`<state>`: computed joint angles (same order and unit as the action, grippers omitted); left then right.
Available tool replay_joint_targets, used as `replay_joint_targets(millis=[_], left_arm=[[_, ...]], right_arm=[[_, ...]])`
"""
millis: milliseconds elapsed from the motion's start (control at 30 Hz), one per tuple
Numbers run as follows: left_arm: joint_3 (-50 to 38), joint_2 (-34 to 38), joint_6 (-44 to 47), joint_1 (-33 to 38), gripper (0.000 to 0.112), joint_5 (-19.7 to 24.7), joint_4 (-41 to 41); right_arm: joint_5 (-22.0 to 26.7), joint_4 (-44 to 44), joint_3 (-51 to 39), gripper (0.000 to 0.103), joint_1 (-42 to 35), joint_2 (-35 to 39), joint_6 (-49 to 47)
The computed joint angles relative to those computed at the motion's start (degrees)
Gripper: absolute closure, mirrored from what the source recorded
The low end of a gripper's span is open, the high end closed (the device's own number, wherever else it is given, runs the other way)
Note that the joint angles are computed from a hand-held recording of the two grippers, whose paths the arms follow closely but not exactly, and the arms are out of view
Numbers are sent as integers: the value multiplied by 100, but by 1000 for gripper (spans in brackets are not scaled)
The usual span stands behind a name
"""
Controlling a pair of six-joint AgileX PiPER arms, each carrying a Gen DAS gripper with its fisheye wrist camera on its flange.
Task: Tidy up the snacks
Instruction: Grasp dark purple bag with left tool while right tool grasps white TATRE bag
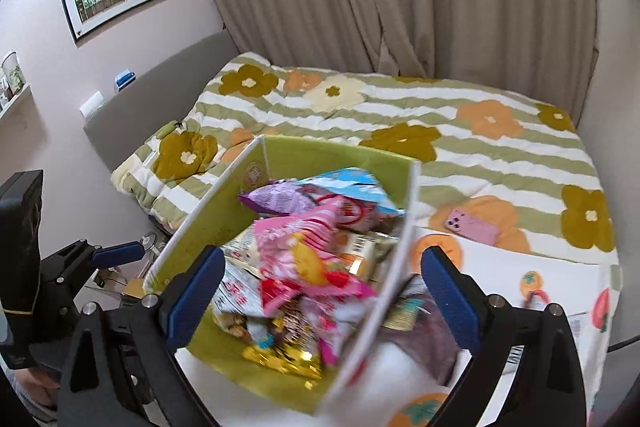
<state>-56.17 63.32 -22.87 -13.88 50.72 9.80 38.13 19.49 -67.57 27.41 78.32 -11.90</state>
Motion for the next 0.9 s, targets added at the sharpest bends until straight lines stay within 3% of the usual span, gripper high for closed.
replay_joint_targets(millis=[267, 467, 700, 900], left_arm=[[-536, 629, -3051, -2666, 10, 641, 1901], [-1044, 1516, -4292, -3785, 10, 998, 2541], [-1804, 2847, -4416, -4310, 10, 1327, 2886], [-2680, 4134, -3529, -4190, 10, 1590, 2794]], right_arm=[[771, 1398, 723, 5, -1917, -934, -2035], [1661, 2300, 1052, 5, -3713, -1074, -3663], [2448, 2715, 1130, 5, -5323, -607, -4906], [2360, 2694, 1134, 5, -5776, -95, -5089]])
